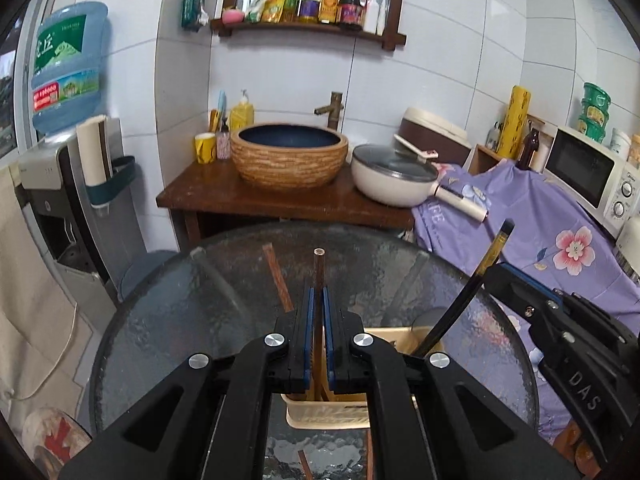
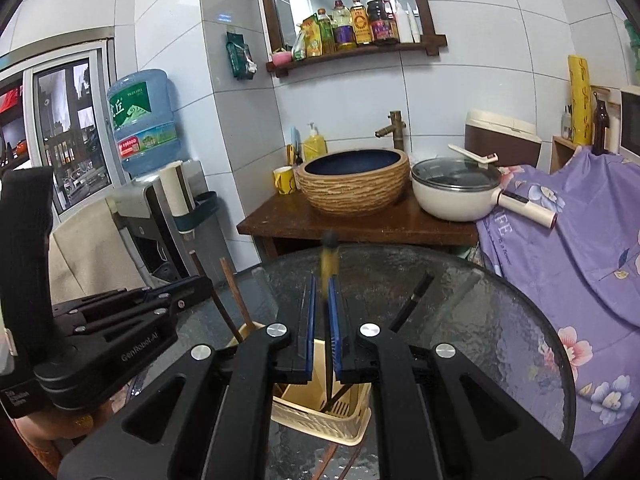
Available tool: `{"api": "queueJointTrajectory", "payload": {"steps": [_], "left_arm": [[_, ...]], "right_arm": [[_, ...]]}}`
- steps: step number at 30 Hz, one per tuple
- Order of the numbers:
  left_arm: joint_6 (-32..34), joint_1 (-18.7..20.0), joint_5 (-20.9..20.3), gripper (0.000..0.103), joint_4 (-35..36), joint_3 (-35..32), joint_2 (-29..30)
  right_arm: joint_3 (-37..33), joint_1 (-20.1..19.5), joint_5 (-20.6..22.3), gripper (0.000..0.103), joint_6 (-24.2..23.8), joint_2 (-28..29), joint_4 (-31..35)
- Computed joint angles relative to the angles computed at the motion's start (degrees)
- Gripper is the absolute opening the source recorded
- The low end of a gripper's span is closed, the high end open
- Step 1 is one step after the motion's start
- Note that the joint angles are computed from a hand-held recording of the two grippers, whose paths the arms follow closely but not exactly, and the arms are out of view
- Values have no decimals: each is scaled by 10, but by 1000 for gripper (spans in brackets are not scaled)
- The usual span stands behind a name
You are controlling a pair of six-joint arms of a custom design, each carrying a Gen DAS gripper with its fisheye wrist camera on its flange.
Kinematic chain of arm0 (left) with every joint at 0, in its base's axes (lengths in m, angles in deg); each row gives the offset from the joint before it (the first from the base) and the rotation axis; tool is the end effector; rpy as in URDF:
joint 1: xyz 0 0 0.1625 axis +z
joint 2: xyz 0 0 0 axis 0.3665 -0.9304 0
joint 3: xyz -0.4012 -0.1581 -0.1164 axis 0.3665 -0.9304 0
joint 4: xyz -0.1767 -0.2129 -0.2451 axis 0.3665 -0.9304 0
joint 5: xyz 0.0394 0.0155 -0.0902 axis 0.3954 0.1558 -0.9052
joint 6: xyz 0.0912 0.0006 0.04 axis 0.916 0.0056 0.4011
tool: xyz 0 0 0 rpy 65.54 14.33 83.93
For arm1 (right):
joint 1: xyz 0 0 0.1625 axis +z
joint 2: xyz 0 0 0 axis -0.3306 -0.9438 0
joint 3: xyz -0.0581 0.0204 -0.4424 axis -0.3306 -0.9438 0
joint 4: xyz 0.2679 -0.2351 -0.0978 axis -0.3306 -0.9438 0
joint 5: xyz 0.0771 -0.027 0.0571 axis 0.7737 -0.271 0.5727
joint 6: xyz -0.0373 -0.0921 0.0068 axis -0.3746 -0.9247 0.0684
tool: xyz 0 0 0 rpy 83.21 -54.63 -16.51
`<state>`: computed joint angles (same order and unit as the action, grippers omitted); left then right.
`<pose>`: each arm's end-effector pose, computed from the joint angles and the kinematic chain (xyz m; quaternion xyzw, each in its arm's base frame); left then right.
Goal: Organize utensils
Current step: 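Lower both chopsticks into the holder and open both tools, then withdraw both tools back over the remaining spoon and chopsticks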
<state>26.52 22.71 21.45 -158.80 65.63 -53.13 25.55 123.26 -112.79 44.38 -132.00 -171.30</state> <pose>-0.3346 -0.6022 0.1328 0.2805 0.8634 -0.3585 0.2174 0.2291 -0.5604 0.2632 0.1653 -0.8217 0.4823 0.2547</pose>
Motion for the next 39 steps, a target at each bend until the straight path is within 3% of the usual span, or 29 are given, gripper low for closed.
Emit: {"api": "queueJointTrajectory", "payload": {"steps": [7, 8, 10, 11, 12, 17, 26, 32, 39], "left_arm": [[-4, 9, -19, 5, -15, 15, -9], [-1, 8, -23, 8, -28, 27, -14], [9, 2, -21, 28, -67, 52, -22], [11, -1, -21, 48, -83, 63, -25], [17, -4, -23, 59, -119, 86, -32], [12, -14, -12, 78, -206, 170, -49], [-57, 7, 1, 78, -166, 278, -52], [-79, 17, -16, 75, -157, 325, -46], [-77, 13, -16, 70, -172, 350, -41]], "right_arm": [[13, -10, 5, 8, -1, 2, -23], [19, -9, 6, 13, -6, 1, -32], [31, -6, 2, 37, -26, 4, -68], [44, -4, 6, 57, -40, 5, -101], [57, -3, 11, 59, -51, 7, -133], [121, 0, 15, 61, -57, -1, -178], [214, -36, -53, 65, -40, 42, -215], [239, -76, -65, 61, 15, 66, -169], [230, -78, -82, 53, 26, 105, -142]]}}
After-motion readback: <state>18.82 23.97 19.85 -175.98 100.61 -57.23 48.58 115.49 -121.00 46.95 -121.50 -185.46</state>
